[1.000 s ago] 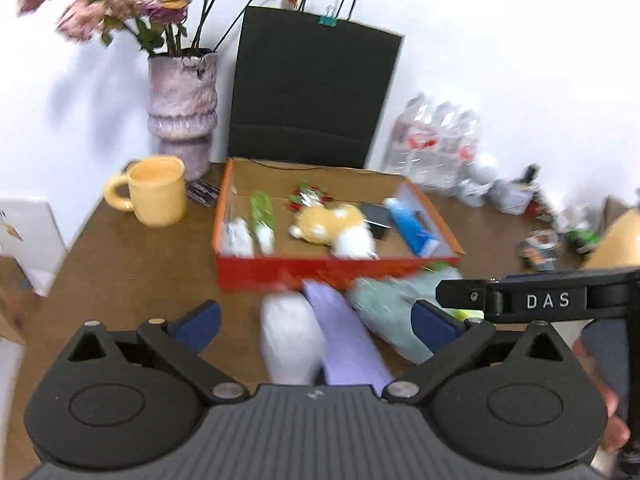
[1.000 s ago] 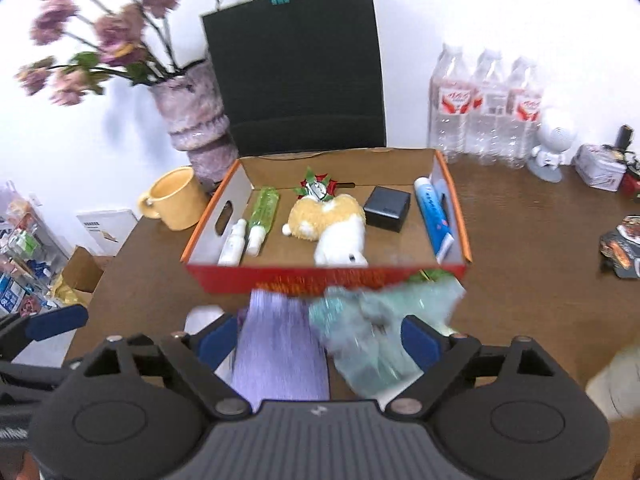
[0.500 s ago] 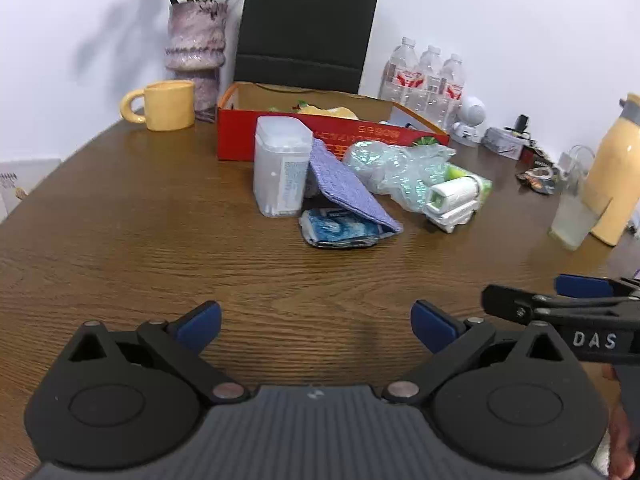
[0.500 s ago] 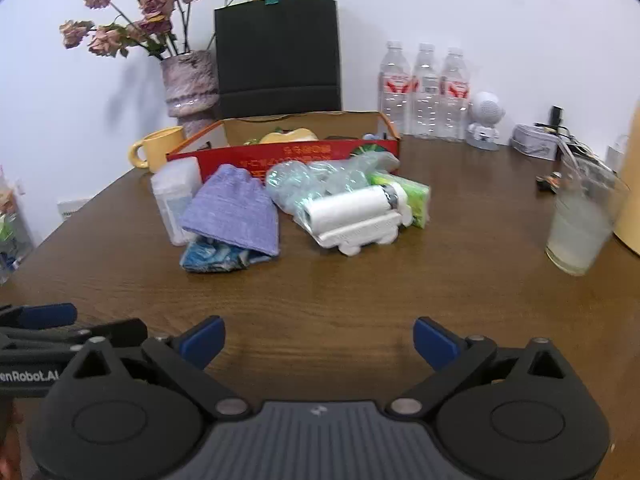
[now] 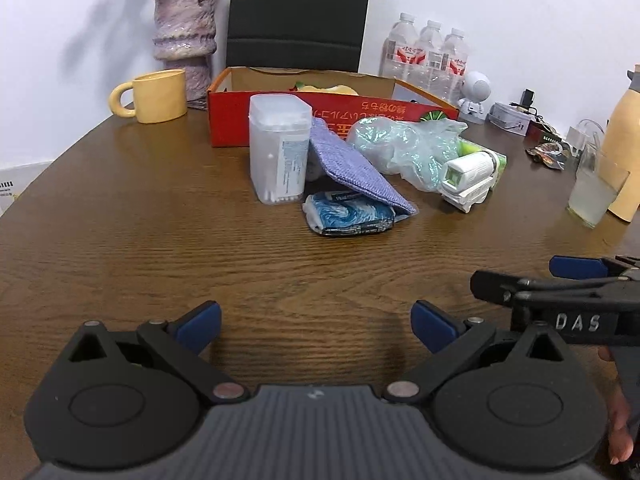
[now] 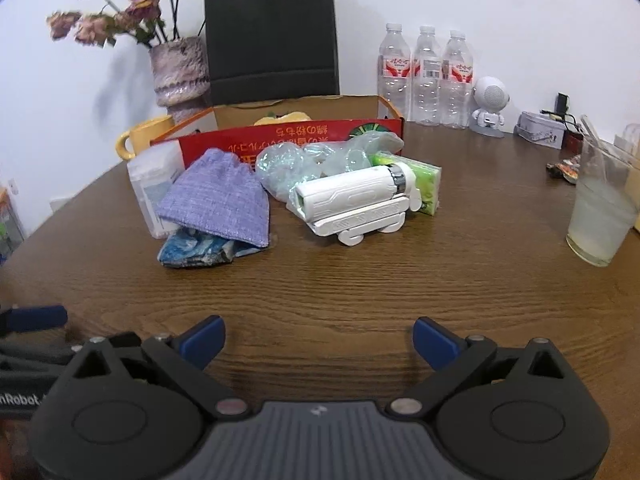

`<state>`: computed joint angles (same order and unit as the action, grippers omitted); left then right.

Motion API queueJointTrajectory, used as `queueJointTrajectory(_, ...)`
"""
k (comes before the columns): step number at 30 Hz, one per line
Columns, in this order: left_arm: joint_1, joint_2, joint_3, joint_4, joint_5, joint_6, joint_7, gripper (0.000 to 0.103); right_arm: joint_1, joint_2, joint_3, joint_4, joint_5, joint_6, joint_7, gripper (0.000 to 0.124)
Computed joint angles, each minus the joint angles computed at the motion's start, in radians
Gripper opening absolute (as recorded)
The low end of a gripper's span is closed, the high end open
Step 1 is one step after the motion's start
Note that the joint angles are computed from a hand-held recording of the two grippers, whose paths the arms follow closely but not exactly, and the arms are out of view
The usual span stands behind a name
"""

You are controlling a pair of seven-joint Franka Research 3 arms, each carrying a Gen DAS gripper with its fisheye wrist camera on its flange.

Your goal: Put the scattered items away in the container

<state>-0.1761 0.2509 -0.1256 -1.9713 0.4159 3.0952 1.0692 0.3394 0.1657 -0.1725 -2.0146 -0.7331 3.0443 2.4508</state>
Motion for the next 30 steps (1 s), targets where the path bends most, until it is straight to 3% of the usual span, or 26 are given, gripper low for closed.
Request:
queueJointTrajectory(3,0.045,0.012,-0.053,0.006,-0.052,0.004,0.053,0.103,0.022,0.001,-0.025,0.015,-0.091,-0.037,0.072,0.101)
queueJointTrajectory(7,0.082,0.019,-0.099,0.013,-0.114,0.001,0.115,0.103,-0.027,0.002,0.021,0.005,-0.012,-0.016,0.022,0.101)
queueJointTrajectory(9,0.158,0.023,-0.185,0.008,-0.203,0.017,0.184,0.103,-0.039,0.004,0.035,0.0,0.048,-0.011,-0.026,0.101)
queueJointTrajectory(11,0.277,0.041,-0.326,0.022,-0.328,0.006,0.287,0.102,-0.032,0.005,0.024,-0.003,0.063,-0.001,-0.038,0.101)
queueJointTrajectory(12,0.334,0.059,-0.397,0.043,-0.385,-0.018,0.347,0.098,-0.026,0.004,0.013,-0.006,0.063,0.008,-0.03,0.101)
queueJointTrajectory(14,0.368,0.099,-0.454,0.104,-0.453,-0.057,0.426,0.086,-0.021,0.002,-0.005,-0.019,0.074,0.04,-0.011,0.101)
queueJointTrajectory(17,0.292,0.171,-0.397,0.229,-0.46,-0.09,0.413,0.073,-0.005,0.002,-0.031,-0.026,0.1,0.046,0.003,0.101)
queueJointTrajectory(20,0.209,0.25,-0.328,0.373,-0.475,-0.149,0.387,0.054,0.024,0.006,-0.065,-0.011,0.038,0.025,0.038,0.101)
queueJointTrajectory(21,0.19,0.275,-0.313,0.413,-0.484,-0.163,0.377,0.047,0.012,0.009,-0.049,-0.006,0.052,0.017,0.01,0.101)
queueJointTrajectory(22,0.188,0.297,-0.315,0.441,-0.509,-0.169,0.368,0.027,-0.004,0.012,-0.028,-0.002,0.079,0.01,-0.027,0.101)
queueJointTrajectory(24,0.214,0.335,-0.354,0.481,-0.573,-0.198,0.38,0.008,-0.026,0.016,0.002,0.002,0.136,0.006,-0.095,0.101)
queueJointTrajectory(27,0.232,0.334,-0.371,0.46,-0.635,-0.169,0.385,0.004,-0.032,0.019,0.022,0.008,0.188,0.006,-0.19,0.101)
queueJointTrajectory(28,0.258,0.318,-0.4,0.431,-0.658,-0.145,0.412,0.003,-0.032,0.019,0.027,0.01,0.2,0.005,-0.222,0.101)
queueJointTrajectory(30,0.352,0.282,-0.511,0.353,-0.711,-0.066,0.516,0.003,-0.035,0.022,0.044,0.017,0.237,0.004,-0.297,0.101)
